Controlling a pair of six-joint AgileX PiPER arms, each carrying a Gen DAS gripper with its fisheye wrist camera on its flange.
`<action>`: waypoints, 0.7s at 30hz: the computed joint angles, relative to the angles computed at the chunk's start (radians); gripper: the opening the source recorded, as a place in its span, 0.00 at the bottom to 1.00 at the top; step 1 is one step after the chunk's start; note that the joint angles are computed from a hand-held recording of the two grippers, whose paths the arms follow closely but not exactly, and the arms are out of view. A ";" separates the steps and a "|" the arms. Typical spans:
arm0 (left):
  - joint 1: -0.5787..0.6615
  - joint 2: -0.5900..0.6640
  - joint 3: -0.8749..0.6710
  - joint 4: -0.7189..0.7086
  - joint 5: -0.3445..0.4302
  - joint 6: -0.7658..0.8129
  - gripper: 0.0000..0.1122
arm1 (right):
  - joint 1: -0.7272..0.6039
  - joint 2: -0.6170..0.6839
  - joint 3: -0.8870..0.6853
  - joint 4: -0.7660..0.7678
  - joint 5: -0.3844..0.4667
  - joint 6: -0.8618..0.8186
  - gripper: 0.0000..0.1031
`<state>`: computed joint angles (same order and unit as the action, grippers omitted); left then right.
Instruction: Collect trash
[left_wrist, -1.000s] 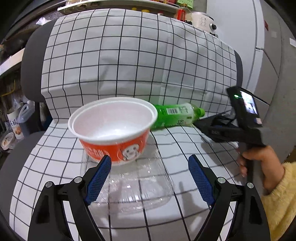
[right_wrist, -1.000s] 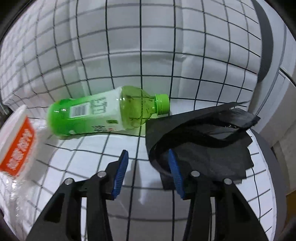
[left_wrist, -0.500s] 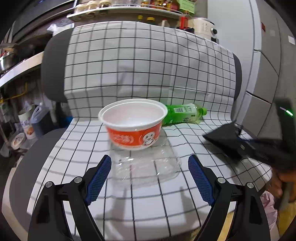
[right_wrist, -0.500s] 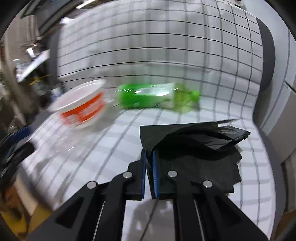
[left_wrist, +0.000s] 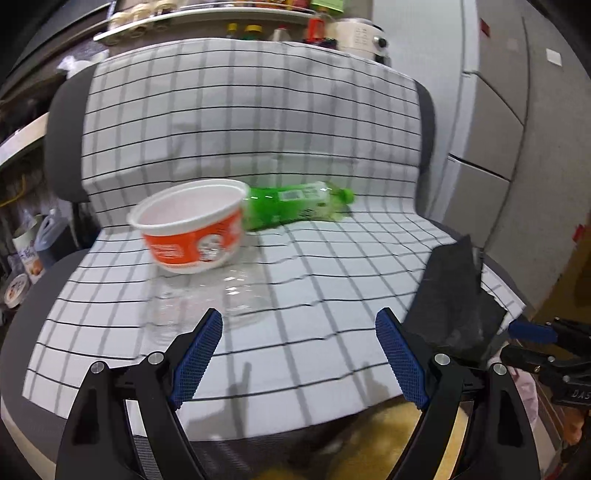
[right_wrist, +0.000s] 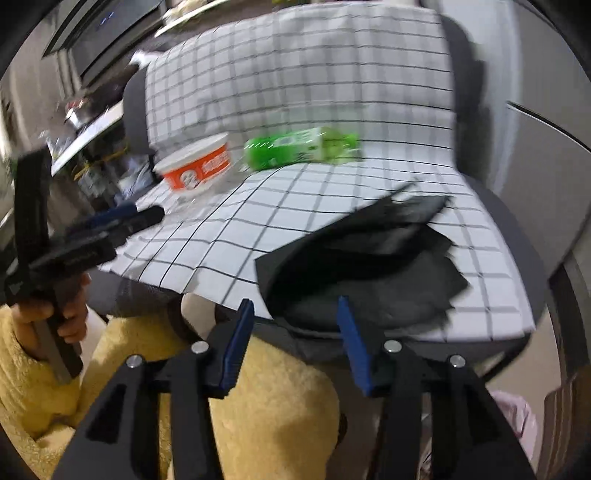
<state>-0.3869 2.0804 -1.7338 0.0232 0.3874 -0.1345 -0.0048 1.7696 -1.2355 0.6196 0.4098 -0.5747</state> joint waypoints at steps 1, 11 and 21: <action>-0.008 0.004 -0.005 0.002 0.001 -0.001 0.76 | -0.007 -0.014 0.029 0.027 -0.028 0.000 0.56; -0.044 0.016 -0.018 0.026 0.014 -0.010 0.76 | -0.064 0.042 0.049 0.181 -0.101 0.021 0.64; -0.040 0.052 -0.059 0.011 0.033 0.005 0.76 | -0.092 0.177 -0.118 -0.171 -0.074 0.396 0.28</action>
<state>-0.4272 2.1323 -1.7933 0.0345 0.4209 -0.1294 -0.0972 1.9463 -1.3539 0.4481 0.3359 -0.1791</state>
